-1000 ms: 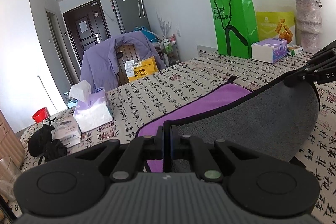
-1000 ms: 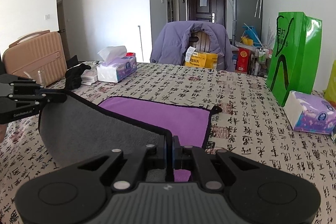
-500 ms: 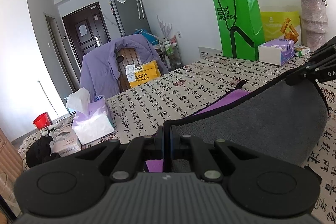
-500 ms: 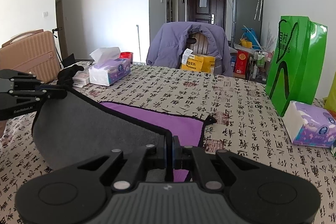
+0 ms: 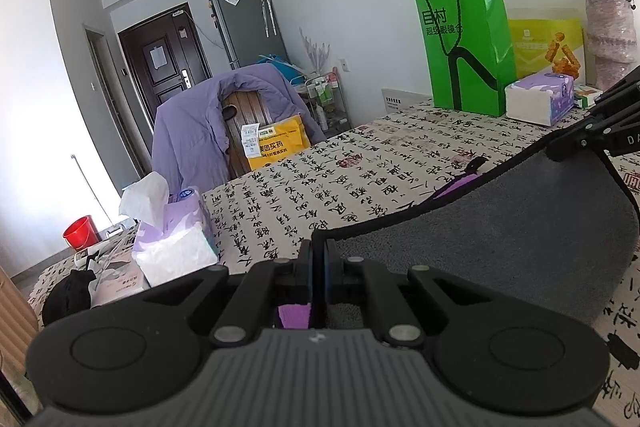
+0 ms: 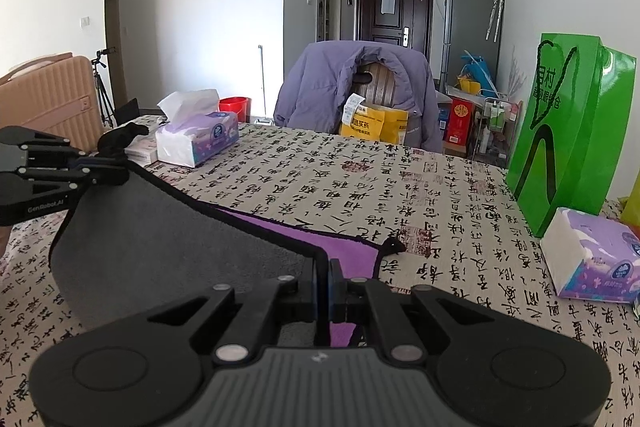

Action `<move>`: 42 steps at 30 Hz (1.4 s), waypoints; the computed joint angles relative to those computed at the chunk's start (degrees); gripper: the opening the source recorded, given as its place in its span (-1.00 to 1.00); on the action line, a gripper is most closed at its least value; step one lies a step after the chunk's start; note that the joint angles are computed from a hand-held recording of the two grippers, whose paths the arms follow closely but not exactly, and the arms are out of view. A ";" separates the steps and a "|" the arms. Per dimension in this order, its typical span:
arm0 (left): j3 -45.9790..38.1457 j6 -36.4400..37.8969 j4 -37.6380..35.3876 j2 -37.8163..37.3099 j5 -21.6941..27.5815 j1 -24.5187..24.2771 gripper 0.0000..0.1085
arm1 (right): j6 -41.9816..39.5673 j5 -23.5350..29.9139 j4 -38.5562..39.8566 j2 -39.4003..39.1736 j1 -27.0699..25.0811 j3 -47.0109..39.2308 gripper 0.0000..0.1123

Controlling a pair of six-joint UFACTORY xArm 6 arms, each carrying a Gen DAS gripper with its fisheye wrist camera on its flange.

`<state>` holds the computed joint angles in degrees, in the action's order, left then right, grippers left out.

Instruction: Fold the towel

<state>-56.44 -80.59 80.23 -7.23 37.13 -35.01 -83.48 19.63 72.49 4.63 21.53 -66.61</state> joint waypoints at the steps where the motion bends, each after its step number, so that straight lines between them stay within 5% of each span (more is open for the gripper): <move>1: -0.01 -0.07 0.03 0.01 0.03 -0.03 -0.90 | 0.15 0.08 -0.26 0.24 -0.09 -0.26 -0.92; 42: -10.25 0.75 2.29 12.49 -7.79 8.54 -0.89 | 7.61 -0.34 -12.31 14.28 -0.18 -14.72 -0.92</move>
<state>-66.69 -79.84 82.52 5.26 29.34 -26.47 -75.87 19.29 60.18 18.91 21.34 -81.33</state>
